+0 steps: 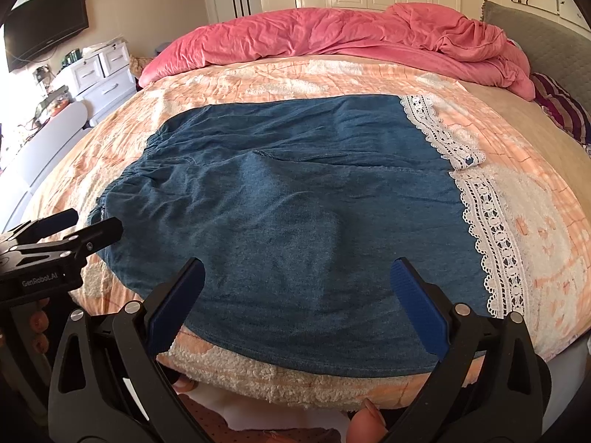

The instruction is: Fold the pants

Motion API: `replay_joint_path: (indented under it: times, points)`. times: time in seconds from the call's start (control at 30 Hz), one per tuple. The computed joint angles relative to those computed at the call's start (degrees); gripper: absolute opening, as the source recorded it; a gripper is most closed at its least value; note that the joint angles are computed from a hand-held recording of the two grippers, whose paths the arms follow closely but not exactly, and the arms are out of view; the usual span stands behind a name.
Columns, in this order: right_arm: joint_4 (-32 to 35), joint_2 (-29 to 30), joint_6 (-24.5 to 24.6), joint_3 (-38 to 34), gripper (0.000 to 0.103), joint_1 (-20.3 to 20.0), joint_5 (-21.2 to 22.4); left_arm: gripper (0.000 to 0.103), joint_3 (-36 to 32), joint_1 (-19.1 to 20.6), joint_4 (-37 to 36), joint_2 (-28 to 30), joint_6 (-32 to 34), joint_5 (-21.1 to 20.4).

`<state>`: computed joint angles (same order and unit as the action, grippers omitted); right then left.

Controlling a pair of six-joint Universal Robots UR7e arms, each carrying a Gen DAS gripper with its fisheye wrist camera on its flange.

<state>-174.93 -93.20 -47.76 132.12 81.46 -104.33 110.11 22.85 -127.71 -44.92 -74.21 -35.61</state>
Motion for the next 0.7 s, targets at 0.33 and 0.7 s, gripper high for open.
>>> replay_joint_path:
  times: [0.33,0.7]
  points:
    - [1.77,2.63,0.02,-3.31,0.095,1.57,-0.72,0.099,0.85,0.88,-4.62,-0.06,3.18,1.37]
    - [18.45,13.06,1.52,-20.07,0.095,4.82,1.37,0.099,-2.02,7.67,-8.98,-1.9,14.8,3.88]
